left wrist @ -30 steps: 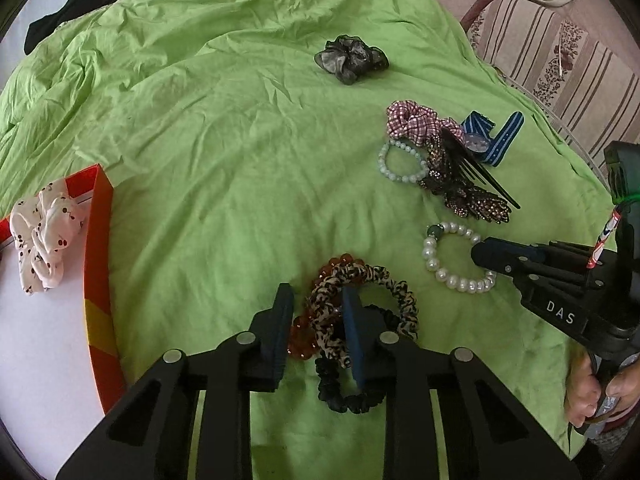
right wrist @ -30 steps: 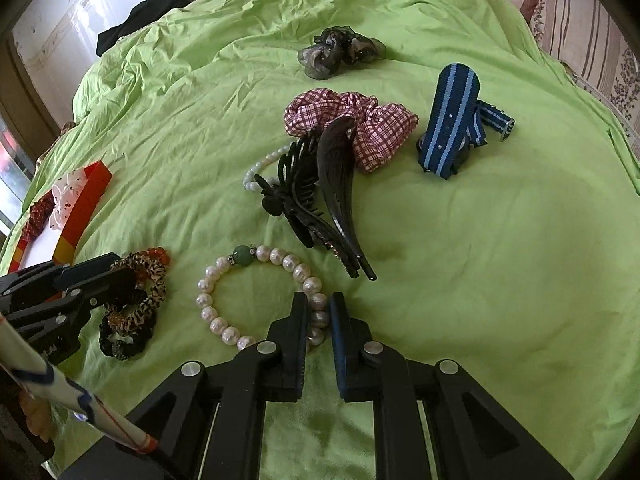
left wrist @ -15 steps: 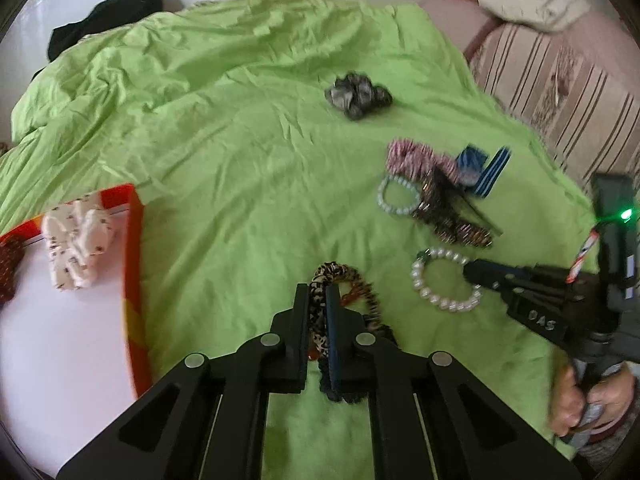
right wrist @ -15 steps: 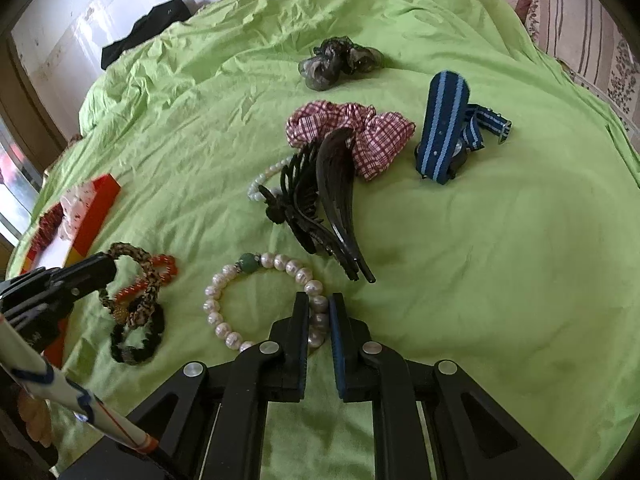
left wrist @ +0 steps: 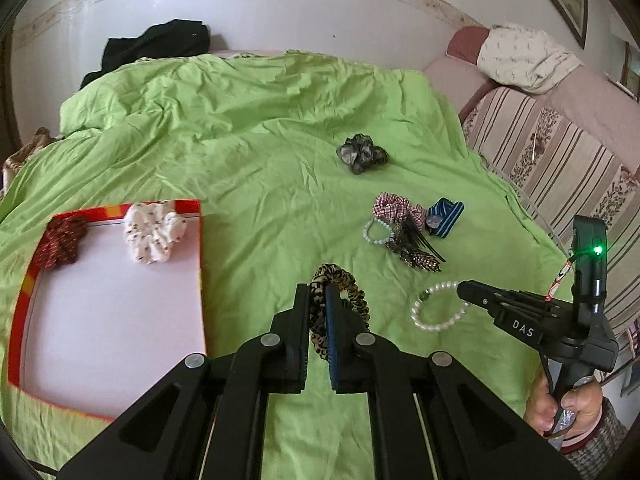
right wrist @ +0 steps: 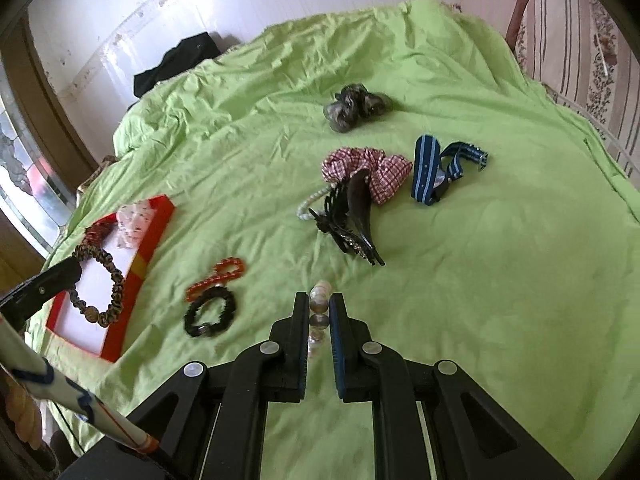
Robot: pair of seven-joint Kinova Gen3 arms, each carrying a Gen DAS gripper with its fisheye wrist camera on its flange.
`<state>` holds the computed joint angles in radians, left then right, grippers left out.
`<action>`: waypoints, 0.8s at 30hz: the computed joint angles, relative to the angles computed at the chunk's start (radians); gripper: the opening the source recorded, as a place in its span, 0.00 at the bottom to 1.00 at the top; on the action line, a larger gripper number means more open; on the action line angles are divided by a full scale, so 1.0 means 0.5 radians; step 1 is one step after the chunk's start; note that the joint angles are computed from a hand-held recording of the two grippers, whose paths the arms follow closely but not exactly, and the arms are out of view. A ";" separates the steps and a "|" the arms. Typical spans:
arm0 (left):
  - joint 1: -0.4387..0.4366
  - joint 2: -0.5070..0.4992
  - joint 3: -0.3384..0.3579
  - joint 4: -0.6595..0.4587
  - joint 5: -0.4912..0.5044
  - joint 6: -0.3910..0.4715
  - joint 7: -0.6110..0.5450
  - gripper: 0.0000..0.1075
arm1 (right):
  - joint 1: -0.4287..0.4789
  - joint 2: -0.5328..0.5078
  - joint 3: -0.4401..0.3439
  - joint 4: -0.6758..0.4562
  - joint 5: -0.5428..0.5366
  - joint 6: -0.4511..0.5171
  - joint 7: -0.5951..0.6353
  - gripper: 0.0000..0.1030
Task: Organize jewelry
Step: 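Carry the pearl bracelet and leopard scrunchie into the tray and open both tools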
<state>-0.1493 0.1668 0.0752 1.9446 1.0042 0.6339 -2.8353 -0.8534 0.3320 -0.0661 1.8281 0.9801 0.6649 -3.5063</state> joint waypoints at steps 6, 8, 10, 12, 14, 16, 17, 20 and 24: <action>-0.030 -0.124 -0.065 0.115 0.041 0.007 -0.074 0.07 | -0.071 -0.049 -0.054 -0.018 0.021 0.137 -0.016 0.10; -0.046 -0.151 -0.099 0.139 0.063 0.039 -0.105 0.07 | -0.088 -0.058 -0.080 -0.035 0.023 0.183 -0.007 0.10; -0.068 -0.174 -0.135 0.159 0.090 0.079 -0.141 0.07 | -0.104 -0.063 -0.103 -0.058 0.019 0.228 0.010 0.10; -0.081 -0.190 -0.164 0.170 0.103 0.099 -0.159 0.07 | -0.119 -0.063 -0.121 -0.087 0.018 0.271 0.032 0.10; -0.098 -0.205 -0.191 0.183 0.122 0.107 -0.185 0.07 | -0.136 -0.060 -0.137 -0.128 0.015 0.311 0.066 0.10; -0.118 -0.208 -0.216 0.189 0.137 0.124 -0.207 0.07 | -0.151 -0.052 -0.148 -0.171 0.011 0.343 0.101 0.10; -0.132 -0.207 -0.229 0.188 0.142 0.137 -0.215 0.07 | -0.161 -0.045 -0.154 -0.199 0.007 0.359 0.126 0.10; -0.177 -0.198 -0.260 0.182 0.157 0.166 -0.240 0.07 | -0.194 -0.014 -0.163 -0.298 -0.011 0.414 0.223 0.10; -0.245 -0.168 -0.291 0.154 0.170 0.177 -0.273 0.07 | -0.233 0.065 -0.157 -0.487 -0.066 0.476 0.432 0.10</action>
